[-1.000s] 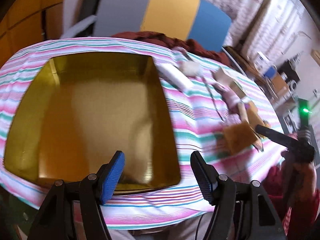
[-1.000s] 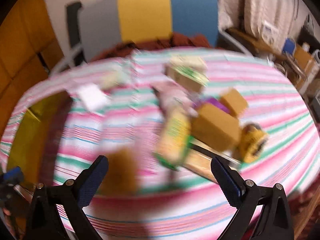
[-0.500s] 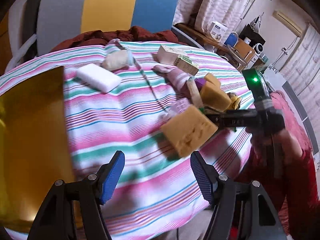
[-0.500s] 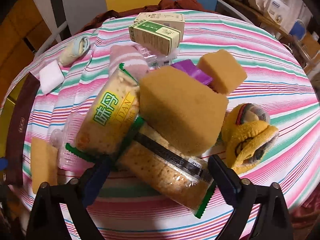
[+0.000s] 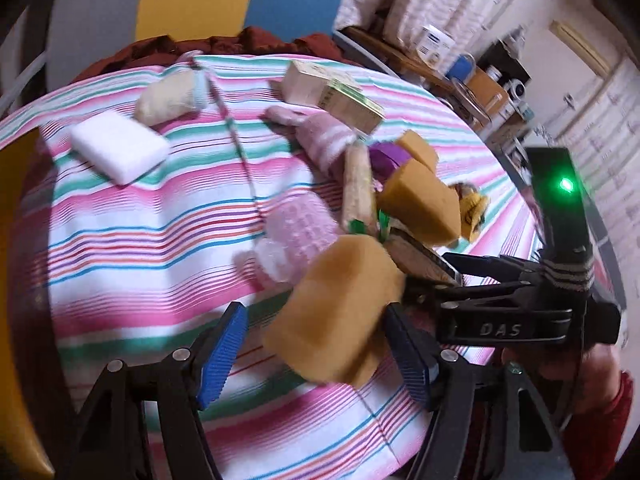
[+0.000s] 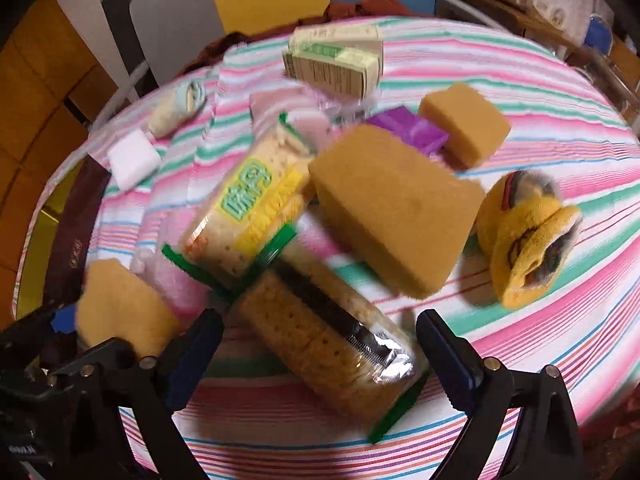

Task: Organize objects
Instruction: 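Grasp a small yellow sponge with the left tool while the right grasps a cracker pack, then carry the sponge and cracker pack into the gold tray and open both tools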

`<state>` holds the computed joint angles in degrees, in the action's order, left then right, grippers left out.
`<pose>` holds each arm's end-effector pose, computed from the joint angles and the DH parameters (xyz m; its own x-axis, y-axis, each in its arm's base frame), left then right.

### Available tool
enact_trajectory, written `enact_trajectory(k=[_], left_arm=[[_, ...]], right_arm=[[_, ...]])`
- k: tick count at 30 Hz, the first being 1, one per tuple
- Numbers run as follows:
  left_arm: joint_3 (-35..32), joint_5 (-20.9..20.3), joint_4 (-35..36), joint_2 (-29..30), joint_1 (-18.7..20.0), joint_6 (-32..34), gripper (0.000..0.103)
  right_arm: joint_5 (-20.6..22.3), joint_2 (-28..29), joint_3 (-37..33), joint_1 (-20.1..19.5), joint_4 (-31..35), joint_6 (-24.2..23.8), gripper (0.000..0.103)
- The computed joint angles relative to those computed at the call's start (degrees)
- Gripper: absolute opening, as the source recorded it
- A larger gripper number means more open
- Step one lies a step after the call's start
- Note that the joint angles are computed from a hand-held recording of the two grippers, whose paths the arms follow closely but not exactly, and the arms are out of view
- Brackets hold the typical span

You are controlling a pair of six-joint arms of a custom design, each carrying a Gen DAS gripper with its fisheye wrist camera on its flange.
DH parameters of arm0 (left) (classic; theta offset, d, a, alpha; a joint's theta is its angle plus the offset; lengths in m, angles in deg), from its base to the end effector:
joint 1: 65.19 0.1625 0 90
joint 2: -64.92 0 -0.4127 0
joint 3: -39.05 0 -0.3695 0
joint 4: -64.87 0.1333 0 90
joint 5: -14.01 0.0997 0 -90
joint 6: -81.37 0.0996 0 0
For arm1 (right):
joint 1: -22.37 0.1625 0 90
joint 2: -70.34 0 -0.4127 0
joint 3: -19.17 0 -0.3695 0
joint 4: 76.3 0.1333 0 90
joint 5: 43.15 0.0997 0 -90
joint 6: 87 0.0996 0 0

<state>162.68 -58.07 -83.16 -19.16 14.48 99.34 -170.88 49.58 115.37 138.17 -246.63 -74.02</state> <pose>0.0802 -0.4741 0.2794 -0.8546 0.3589 -0.3754 0.4560 0.8645 -0.2115 0.3197 -0.4951 -0.1188 -0.8134 -0.0882 0.5750 -0.2575 0.9409 -0.2200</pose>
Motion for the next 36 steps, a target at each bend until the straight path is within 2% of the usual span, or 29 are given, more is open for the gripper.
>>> enact_trajectory(k=[2,3,4,6,8,11,14,20,28,32,36], left_arm=[[0.4,0.7,-0.3,0.9,-0.2,2.1,0.072],[0.9,0.8,-0.8,1.1,-0.1,3.0,0.071],[1.0,0.4,-0.8,1.2,0.1,3.3,0.070],[1.5,-1.9,-1.8,0.8,1.0,4.6,0.063],[1.2,-4.8,-0.5,0.1,2.2,4.9,0.047],[-0.7,-9.4,4.3,-0.5,4.3,4.2,0.038],[0.8,-8.8,2.3,-2.3,4.3,5.4,0.035],[0.8,-11.4,3.3,-6.1,5.7,5.9,0.034],[0.6,-14.1,5.6,-11.2,8.4,6.8,0.034],[-0.2,-14.5,6.3,-13.4,10.0,7.5,0.034],[-1.3,-16.5,6.4,-15.1,11.8,7.7,0.035]], right_arm=[[-2.2,0.7,-1.1,0.4,0.7,-0.7,0.089],[-2.9,1.0,-1.3,0.7,0.4,-1.2,0.078],[-3.0,1.1,-1.3,0.7,0.1,-1.4,0.073],[-2.5,0.9,-0.9,0.6,-1.1,-1.6,0.066],[-1.7,0.6,-0.3,0.4,-2.2,-1.5,0.060],[-0.4,0.2,0.4,0.0,-3.6,-1.5,0.057],[0.7,0.0,0.6,-0.1,-4.6,-1.8,0.054],[6.1,-0.7,2.3,-1.0,-9.3,-2.1,0.052],[10.1,-0.7,5.0,-0.4,-16.3,-0.1,0.052],[11.9,-0.4,6.3,0.7,-19.0,2.4,0.052],[13.1,-0.1,5.4,3.1,-18.1,3.6,0.052]])
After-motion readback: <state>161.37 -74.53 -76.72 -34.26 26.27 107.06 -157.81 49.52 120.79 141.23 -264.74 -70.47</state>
